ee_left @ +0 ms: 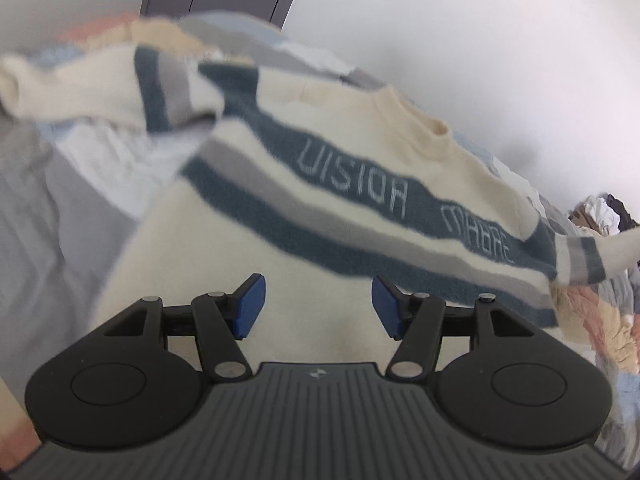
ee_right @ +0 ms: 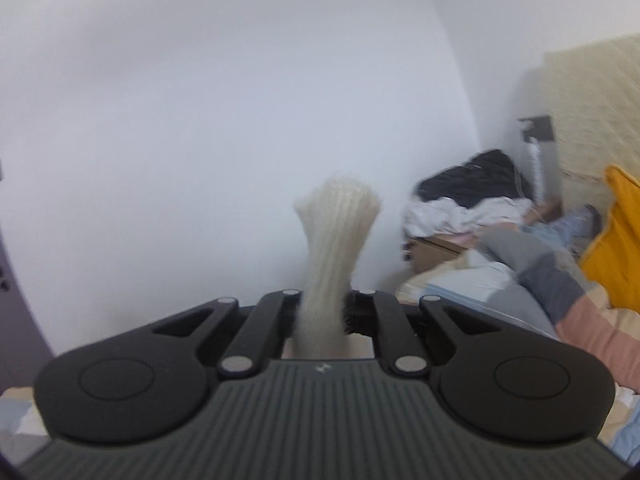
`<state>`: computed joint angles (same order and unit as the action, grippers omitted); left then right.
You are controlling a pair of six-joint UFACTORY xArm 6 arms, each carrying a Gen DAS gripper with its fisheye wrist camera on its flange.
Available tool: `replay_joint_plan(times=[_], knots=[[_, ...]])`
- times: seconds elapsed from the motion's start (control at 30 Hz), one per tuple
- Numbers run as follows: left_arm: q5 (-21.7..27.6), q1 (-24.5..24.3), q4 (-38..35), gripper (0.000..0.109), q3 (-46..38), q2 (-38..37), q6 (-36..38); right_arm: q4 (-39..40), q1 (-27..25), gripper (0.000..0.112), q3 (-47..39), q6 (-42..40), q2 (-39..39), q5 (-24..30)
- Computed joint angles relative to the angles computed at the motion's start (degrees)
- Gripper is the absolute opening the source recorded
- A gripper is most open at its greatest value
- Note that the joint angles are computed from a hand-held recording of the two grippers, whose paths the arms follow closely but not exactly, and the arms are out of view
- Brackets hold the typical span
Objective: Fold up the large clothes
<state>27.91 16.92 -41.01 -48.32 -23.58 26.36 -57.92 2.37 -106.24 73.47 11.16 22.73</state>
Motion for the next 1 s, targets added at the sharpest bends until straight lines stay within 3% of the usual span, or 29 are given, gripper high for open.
replay_joint_plan(times=[0.1, 0.43, 0.53, 0.73, 1.0], knots=[[-0.7, 0.2, -3.5, 0.065, 0.0, -1.3, 5.1, 1.7, 4.5, 0.010, -1.3, -6.7, -0.1, 0.2], [5.5, 6.0, -14.5, 0.065, -1.5, -3.3, 14.2, 10.2, 20.6, 0.010, 1.1, -30.4, -3.6, -1.0], [7.7, 9.1, -17.4, 0.065, -2.7, -3.1, 15.3, 11.4, 25.5, 0.010, 3.5, -31.4, -5.1, -1.9], [18.1, 17.8, -21.3, 0.065, -7.7, 0.3, 18.2, 13.9, 34.8, 0.010, 8.3, -35.0, -5.1, -4.4], [20.5, 22.8, -24.1, 0.065, -11.8, 5.2, 14.5, 26.2, 44.8, 0.010, 15.2, -46.7, -0.6, -3.5]])
